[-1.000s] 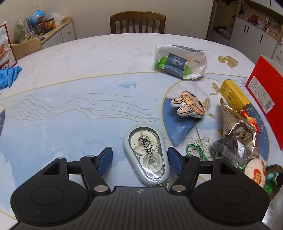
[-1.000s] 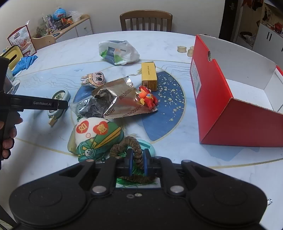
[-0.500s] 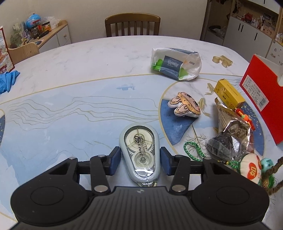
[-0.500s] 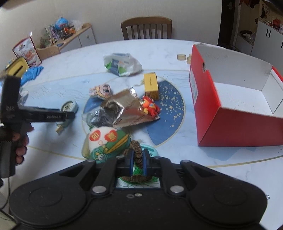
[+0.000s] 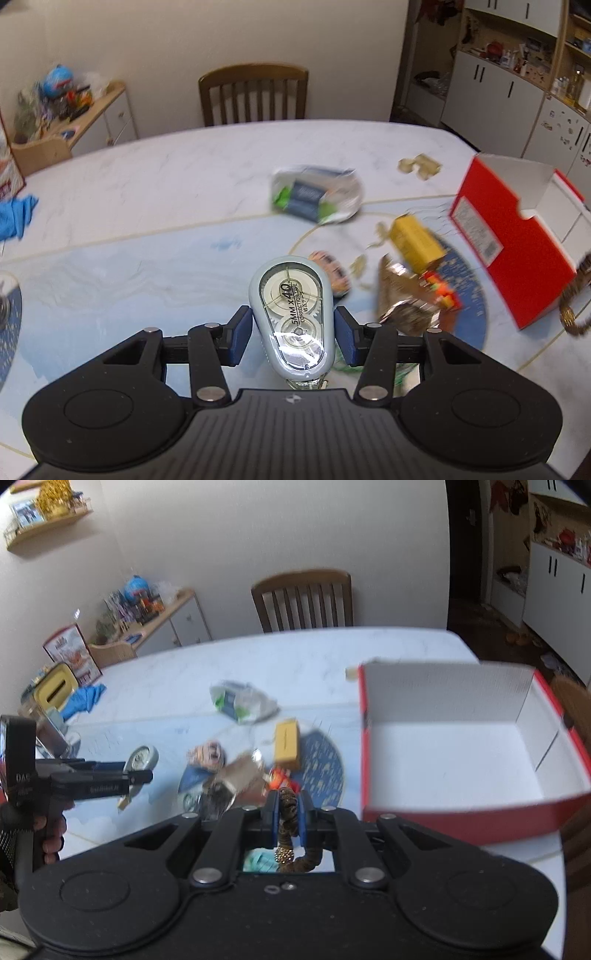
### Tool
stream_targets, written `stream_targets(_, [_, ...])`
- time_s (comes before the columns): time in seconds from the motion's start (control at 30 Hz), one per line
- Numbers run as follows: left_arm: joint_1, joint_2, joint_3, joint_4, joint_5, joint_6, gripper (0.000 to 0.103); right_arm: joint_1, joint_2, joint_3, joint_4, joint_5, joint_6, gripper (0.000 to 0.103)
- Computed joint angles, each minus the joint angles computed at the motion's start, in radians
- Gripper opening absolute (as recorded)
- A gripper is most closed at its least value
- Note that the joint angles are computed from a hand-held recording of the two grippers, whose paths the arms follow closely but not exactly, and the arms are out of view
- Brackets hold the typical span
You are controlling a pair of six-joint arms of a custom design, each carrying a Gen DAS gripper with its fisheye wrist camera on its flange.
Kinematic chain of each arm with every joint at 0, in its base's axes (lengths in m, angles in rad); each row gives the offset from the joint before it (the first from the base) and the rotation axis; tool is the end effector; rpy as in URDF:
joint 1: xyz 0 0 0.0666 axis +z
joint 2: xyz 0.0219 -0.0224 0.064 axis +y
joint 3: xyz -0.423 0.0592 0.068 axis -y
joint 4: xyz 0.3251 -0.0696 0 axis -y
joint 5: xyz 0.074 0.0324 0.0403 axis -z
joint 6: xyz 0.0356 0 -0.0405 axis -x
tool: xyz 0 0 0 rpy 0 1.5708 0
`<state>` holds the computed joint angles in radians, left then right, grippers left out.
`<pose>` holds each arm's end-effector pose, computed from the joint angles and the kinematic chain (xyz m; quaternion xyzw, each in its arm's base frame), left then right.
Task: Organize objects
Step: 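Carry the dispenser and bracelet with both tools over the red shoebox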
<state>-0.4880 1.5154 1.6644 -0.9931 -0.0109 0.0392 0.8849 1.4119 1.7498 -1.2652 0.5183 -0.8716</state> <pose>0.4068 -0.2159 0.5229 0.2061 0.9117 -0.0877 0.3444 0.2620 0.2916 0.5827 0.0749 0.9175 0.0800 0.3823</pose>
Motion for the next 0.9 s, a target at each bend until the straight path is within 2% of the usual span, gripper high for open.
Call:
stream_targets(0.37, [-0.193, 0.092, 0.234, -0.078, -0.071, 0.049, 0.048, -0.171, -0.133, -0.077, 0.113, -0.062, 0.225, 0.009])
stream_targets(0.5, [-0.232, 0.116, 0.28, -0.097, -0.103, 0.091, 0.048, -0.223, -0.163, -0.114, 0.146, -0.188, 0.305, 0.01])
stream_targets(0.53, [-0.236, 0.117, 0.282, -0.101, -0.108, 0.097, 0.048, -0.221, -0.167, -0.125, 0.156, -0.211, 0.323, 0.012])
stream_targets(0.6, [-0.24, 0.113, 0.276, -0.106, -0.122, 0.102, 0.048, -0.21, -0.173, -0.154, 0.178, -0.249, 0.341, 0.026])
stream_targets(0.63, [-0.239, 0.11, 0.268, -0.107, -0.122, 0.107, 0.048, -0.204, -0.174, -0.171, 0.191, -0.269, 0.34, 0.03])
stream_targets(0.7, [-0.233, 0.098, 0.242, -0.106, -0.12, 0.118, 0.048, -0.186, -0.171, -0.202, 0.209, -0.302, 0.335, 0.049])
stream_targets(0.77, [-0.225, 0.083, 0.208, -0.098, -0.115, 0.117, 0.048, -0.152, -0.157, -0.224, 0.212, -0.318, 0.347, 0.057])
stream_targets(0.9, [-0.205, 0.055, 0.144, -0.076, -0.098, 0.107, 0.048, -0.095, -0.098, -0.251, 0.198, -0.338, 0.358, 0.056])
